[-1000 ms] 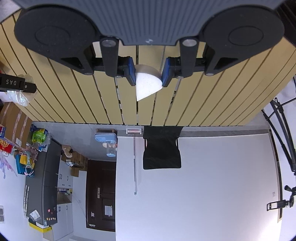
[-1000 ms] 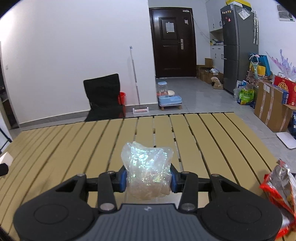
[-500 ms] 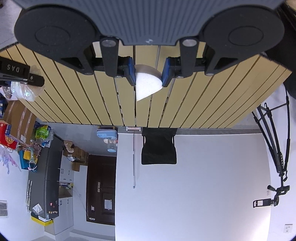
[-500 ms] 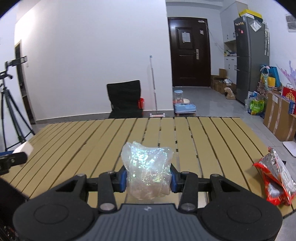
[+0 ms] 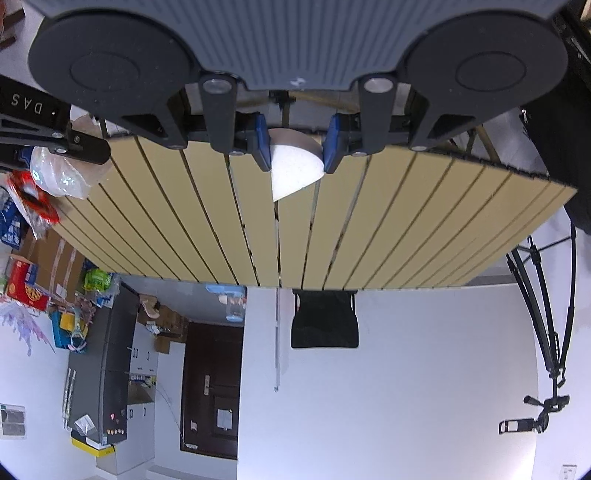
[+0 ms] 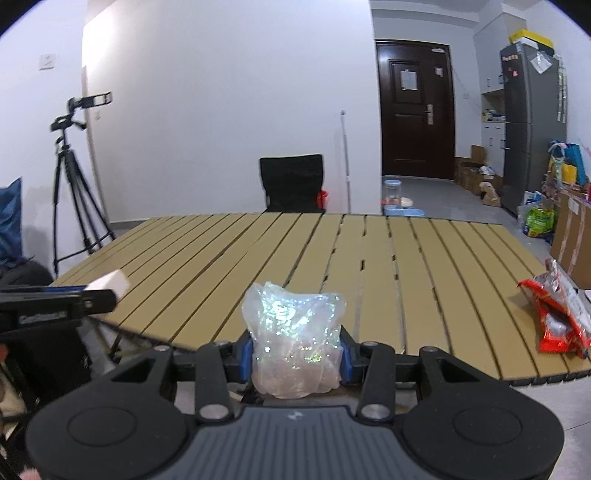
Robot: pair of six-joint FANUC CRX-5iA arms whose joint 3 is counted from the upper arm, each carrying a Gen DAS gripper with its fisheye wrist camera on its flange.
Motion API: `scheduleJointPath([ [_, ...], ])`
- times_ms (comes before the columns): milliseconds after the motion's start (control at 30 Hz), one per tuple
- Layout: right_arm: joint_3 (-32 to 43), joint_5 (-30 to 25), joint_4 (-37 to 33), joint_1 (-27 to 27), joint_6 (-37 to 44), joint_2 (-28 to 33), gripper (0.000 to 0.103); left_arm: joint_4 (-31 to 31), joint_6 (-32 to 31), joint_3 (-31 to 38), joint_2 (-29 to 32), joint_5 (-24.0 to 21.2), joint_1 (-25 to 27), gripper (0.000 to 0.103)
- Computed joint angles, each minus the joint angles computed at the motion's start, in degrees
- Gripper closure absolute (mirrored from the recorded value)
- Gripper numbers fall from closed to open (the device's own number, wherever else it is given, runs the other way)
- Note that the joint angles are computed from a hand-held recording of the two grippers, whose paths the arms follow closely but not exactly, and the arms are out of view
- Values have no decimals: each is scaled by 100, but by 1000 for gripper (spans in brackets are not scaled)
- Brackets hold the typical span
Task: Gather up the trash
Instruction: 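Carry the foam wedge and plastic bag down over the black bin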
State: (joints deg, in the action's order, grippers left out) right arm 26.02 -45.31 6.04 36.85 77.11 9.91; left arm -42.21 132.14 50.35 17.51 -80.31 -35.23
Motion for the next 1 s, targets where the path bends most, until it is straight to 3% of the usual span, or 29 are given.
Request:
scheduleJointPath([
  [300,-1122,79,-46,334,71,-716,62,300,369,-1251,-586,143,-102,73],
  [533,-1677,-146,-159,466,40,-924,62,626,585,-1961,-780,168,-94,73],
  [1000,-2230,-583,-279,541,-356,-739,62,1180,792,-2854,-807,291,92,73],
])
